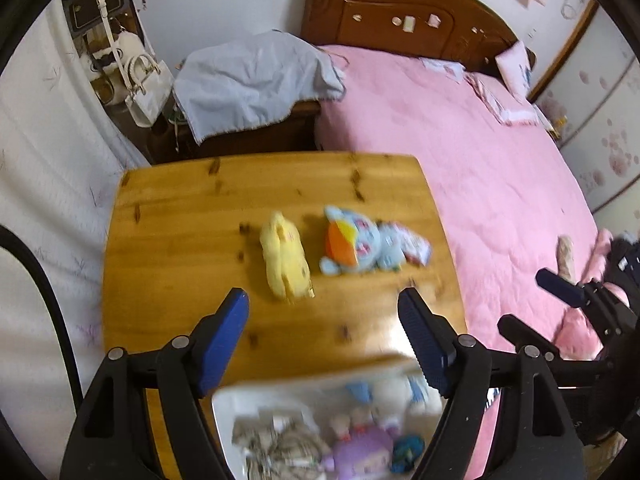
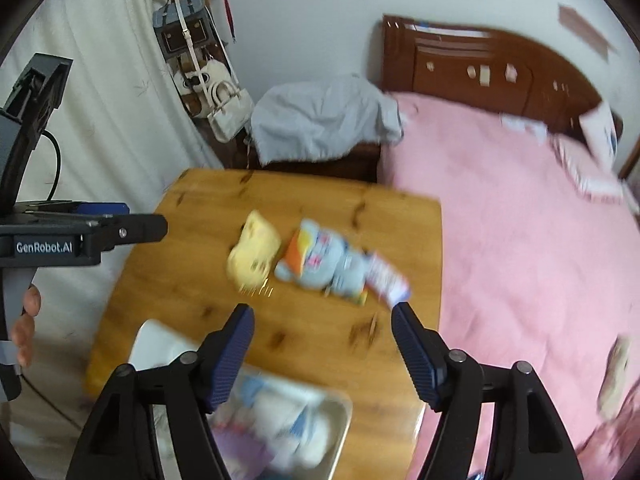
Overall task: Organize objects
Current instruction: 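Grasp the yellow chick plush with left tool while right tool grasps the blue pony plush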
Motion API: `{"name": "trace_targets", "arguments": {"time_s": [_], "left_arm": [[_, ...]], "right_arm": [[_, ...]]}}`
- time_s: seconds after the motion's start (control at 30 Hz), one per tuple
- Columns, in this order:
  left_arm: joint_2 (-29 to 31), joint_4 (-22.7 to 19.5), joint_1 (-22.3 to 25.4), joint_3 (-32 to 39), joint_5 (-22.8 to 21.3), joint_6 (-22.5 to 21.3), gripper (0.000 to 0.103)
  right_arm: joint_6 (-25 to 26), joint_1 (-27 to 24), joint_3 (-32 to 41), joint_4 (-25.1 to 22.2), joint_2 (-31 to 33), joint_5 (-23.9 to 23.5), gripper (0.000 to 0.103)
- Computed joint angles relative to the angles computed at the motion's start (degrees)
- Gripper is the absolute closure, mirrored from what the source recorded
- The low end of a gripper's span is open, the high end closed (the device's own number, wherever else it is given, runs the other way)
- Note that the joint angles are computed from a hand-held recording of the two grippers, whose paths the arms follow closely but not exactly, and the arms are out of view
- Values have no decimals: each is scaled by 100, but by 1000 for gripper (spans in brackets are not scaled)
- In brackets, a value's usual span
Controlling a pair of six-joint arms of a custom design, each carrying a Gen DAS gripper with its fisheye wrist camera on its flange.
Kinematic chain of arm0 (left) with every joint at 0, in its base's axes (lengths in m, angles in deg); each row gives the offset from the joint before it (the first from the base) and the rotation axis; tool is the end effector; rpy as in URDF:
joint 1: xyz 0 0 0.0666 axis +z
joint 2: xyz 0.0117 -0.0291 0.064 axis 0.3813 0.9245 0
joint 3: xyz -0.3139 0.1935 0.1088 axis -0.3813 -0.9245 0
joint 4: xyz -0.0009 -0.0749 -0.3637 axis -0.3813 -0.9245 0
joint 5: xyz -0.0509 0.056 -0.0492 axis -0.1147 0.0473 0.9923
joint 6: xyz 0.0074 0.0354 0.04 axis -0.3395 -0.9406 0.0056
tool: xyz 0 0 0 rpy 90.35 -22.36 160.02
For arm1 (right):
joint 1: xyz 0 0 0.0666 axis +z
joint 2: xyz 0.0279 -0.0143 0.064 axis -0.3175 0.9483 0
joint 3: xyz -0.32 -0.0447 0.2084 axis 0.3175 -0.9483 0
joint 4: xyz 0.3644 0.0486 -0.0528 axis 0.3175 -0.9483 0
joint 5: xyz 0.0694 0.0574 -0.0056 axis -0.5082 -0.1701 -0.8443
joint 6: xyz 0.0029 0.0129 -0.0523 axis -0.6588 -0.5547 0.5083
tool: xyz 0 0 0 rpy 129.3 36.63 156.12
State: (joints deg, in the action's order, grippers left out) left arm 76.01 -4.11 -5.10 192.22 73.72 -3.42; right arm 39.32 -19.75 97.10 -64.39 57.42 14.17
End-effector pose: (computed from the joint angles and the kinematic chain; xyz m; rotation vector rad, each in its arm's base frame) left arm 0.3641 -0.1807 0.6007 -0.7421 2.4916 -0.2253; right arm 0.3973 -0.0063 0.6083 -0.1023 2.5623 0.0579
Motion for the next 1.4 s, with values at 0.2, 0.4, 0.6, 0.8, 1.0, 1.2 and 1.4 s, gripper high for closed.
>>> {"name": "trace_targets", "arguments": {"time_s": [0.2, 0.4, 0.6, 0.8, 1.0, 1.2, 1.4], "left_arm": [[-13, 734, 722, -856, 222, 62, 23], [129, 1365, 1138, -1647, 811, 297, 23], [424, 1728, 1247, -1987, 1260, 418, 23], [711, 1867, 1221, -1998, 1334, 395, 23], [848, 1840, 1193, -2068, 1279, 388, 23], [769, 2054, 1219, -2347, 1344, 488, 23], [672, 2273, 1192, -2561, 1426, 587, 25]], "right_arm": [[819, 78, 127, 671, 698, 49, 26], [1249, 242, -151, 978, 1304, 224, 26], [975, 286, -79, 922, 1896, 254, 26], [814, 275, -38, 958, 2145, 203, 26], [785, 274, -15, 868, 2289, -74, 23], [818, 337, -168, 1060, 2249, -47, 22], [969, 383, -221, 1101, 2230, 42, 22]]}}
